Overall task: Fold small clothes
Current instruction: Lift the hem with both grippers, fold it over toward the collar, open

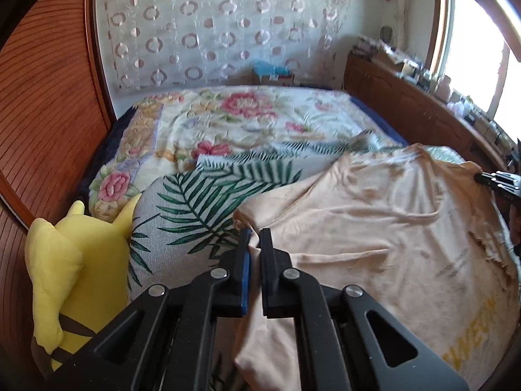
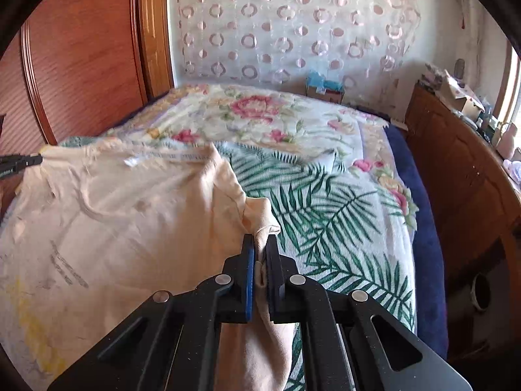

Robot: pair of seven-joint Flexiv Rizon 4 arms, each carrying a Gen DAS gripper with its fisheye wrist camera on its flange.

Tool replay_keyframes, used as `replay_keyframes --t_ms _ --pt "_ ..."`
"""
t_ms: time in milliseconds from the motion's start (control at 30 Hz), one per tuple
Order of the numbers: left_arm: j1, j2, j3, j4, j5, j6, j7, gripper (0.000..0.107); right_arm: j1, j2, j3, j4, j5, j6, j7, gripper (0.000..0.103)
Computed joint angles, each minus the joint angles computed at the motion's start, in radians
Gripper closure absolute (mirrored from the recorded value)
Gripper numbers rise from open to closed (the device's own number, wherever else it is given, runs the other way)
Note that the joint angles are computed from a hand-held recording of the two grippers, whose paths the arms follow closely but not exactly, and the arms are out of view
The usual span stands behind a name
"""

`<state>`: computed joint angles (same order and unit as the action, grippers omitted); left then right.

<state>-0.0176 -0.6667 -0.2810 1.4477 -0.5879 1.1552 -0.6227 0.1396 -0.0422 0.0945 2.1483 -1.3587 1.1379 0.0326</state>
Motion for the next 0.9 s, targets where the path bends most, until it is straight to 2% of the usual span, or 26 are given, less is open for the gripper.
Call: replay_keyframes --t_ms 133,233,333,433,533,600,767,900 --pt "0.097 0.136 -0.139 0.197 -0.178 0.097 0.165 0.101 0.001 0.083 0.027 0.039 -0.058 -0.02 0.065 0.097" --pt "0.155 0.248 -0.215 0.327 -0.379 0.12 0.319 0.101 -0.001 0.163 0.06 0.087 -0.094 -0.036 0.123 0.097" --pt "0.183 0.368 -0.247 0.445 -0.588 0.12 0.481 0.101 0.001 0.261 0.102 0.159 -0.111 -0.056 0.179 0.097" --pt "0.181 0.485 -0.218 0.543 -0.746 0.07 0.589 0.101 0.021 0.353 0.154 0.233 -0.085 -0.096 0.208 0.097" --pt "0.159 0.579 -0.159 0.625 -0.816 0.035 0.635 0.101 0.059 0.439 0.219 0.31 0.002 -0.149 0.203 0.097" --pt "0.143 0.624 -0.118 0.666 -0.83 0.008 0.649 0.101 0.091 0.482 0.255 0.348 0.079 -0.17 0.191 0.097" --pt "0.103 0.731 -0.005 0.755 -0.841 -0.068 0.663 0.101 0.202 0.585 0.395 0.383 0.332 -0.331 0.13 0.097" --pt "0.053 0.766 0.054 0.798 -0.818 -0.045 0.674 0.101 0.266 0.622 0.438 0.386 0.448 -0.369 0.118 0.097"
